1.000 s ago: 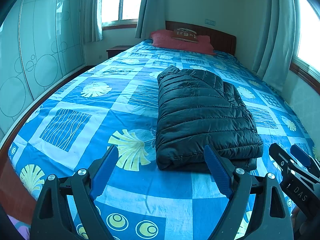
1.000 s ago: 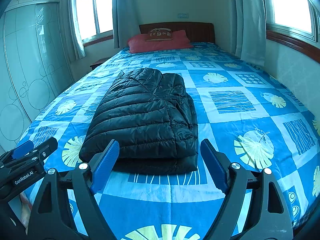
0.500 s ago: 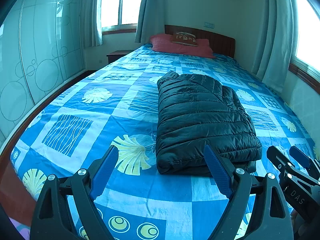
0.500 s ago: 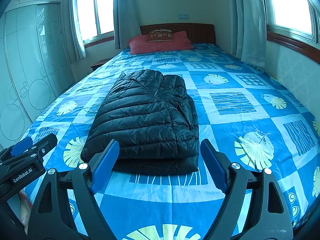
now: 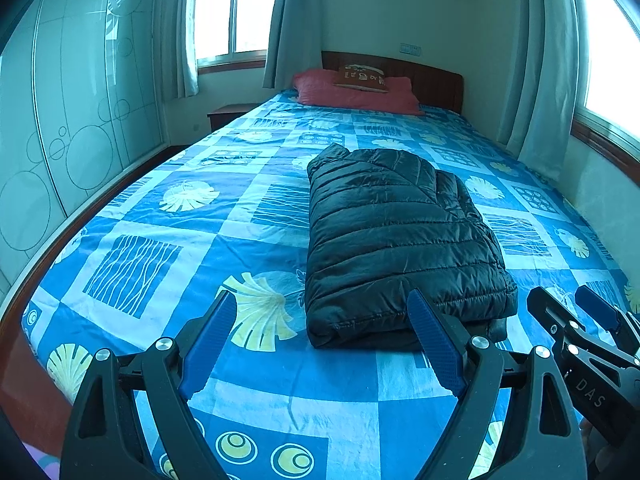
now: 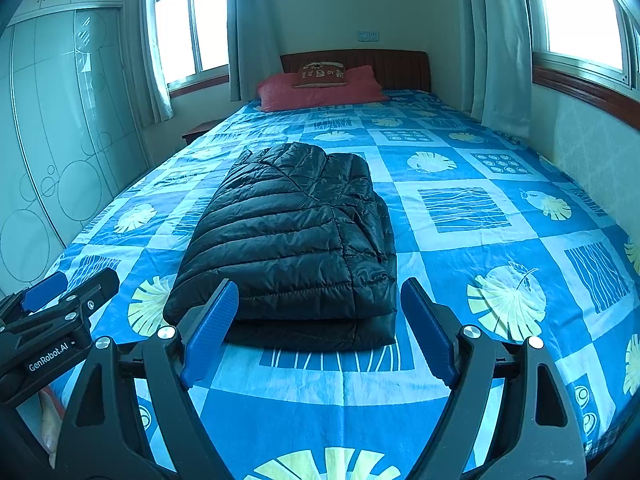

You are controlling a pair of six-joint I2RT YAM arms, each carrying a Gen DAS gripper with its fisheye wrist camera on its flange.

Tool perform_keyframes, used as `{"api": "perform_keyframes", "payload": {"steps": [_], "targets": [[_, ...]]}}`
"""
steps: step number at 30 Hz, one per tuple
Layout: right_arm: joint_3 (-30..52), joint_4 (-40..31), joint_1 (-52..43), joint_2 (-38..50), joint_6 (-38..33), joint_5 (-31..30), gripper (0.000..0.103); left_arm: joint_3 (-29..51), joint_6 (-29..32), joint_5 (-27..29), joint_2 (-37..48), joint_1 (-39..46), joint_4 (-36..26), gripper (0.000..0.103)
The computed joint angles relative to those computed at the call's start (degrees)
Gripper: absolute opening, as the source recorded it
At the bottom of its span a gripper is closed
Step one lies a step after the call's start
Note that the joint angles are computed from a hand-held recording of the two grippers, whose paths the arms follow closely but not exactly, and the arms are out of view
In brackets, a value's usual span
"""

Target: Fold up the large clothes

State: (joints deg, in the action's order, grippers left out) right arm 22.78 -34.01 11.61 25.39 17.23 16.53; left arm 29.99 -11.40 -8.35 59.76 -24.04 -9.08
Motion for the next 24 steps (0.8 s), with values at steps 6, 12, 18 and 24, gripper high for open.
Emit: {"api": "perform_keyframes", "payload": {"steps": [6,12,18,24], "targets": [[-0.09,-0.24,-0.3,-0.51,-0.46,-0.39,0.083,-0.65,-0.17,-0.51,-0.68,-0.5,1.01,0.086],[0.01,-0.48,-0.28,-0.5,-0.47,-0.56,0.083,-0.11,-0.51,-0.62,0.82,-0.86,-0.37,0.088],[-0.53,0.39,-3.07,-0.28,-1.78,-2.92,0.084,-0.98,1.18,-1.6,2.83,-0.97,2.47,0.088],[-2.44,5.27,-18.74,3.28,-8.44,-14.29,0.084,1.61,2.79,-0.11,12.35,3.83,5.33,0.088]]}}
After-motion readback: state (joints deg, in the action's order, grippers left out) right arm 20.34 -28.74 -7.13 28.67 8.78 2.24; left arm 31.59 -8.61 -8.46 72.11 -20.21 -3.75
